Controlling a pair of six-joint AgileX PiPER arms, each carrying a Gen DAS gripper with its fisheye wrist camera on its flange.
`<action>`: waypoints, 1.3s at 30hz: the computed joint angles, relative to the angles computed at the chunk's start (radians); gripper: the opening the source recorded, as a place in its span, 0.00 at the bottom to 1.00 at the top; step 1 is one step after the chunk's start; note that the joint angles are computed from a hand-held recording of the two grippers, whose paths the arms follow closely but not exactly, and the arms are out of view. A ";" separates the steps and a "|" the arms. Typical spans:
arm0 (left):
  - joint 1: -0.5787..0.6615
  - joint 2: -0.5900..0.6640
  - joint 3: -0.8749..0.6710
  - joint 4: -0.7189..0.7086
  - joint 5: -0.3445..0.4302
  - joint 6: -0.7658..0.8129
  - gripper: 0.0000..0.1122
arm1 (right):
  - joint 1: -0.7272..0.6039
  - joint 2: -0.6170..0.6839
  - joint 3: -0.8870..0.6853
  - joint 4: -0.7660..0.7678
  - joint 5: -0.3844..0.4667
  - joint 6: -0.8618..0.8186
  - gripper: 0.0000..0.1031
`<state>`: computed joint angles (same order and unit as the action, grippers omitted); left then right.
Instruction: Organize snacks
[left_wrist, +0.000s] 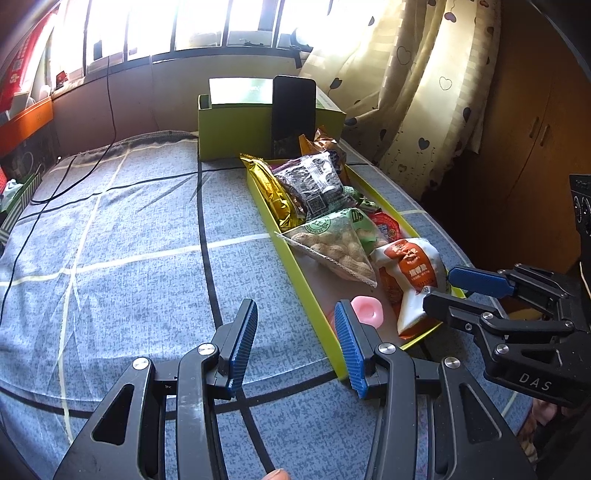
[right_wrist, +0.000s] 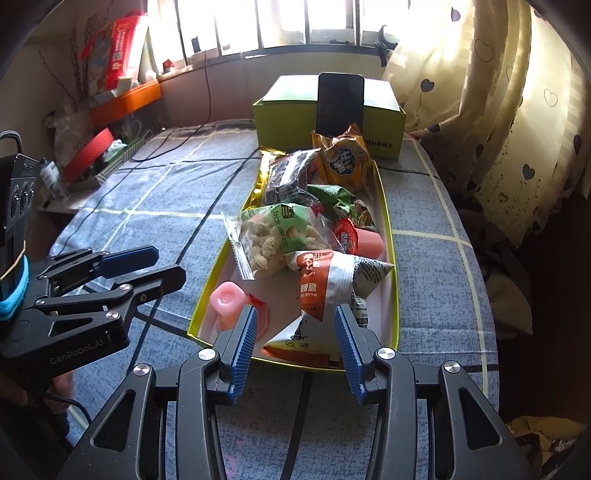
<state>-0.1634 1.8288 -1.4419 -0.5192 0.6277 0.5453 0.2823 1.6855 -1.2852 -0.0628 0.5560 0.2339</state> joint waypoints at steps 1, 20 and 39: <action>0.002 0.000 0.000 -0.008 0.003 0.007 0.40 | 0.000 0.001 -0.001 -0.001 0.001 0.002 0.41; -0.011 0.006 -0.001 0.022 -0.002 -0.010 0.40 | -0.009 0.019 -0.016 0.006 0.015 -0.001 0.41; -0.013 0.001 0.005 0.018 -0.005 -0.006 0.40 | -0.012 0.023 -0.019 0.007 0.015 -0.004 0.41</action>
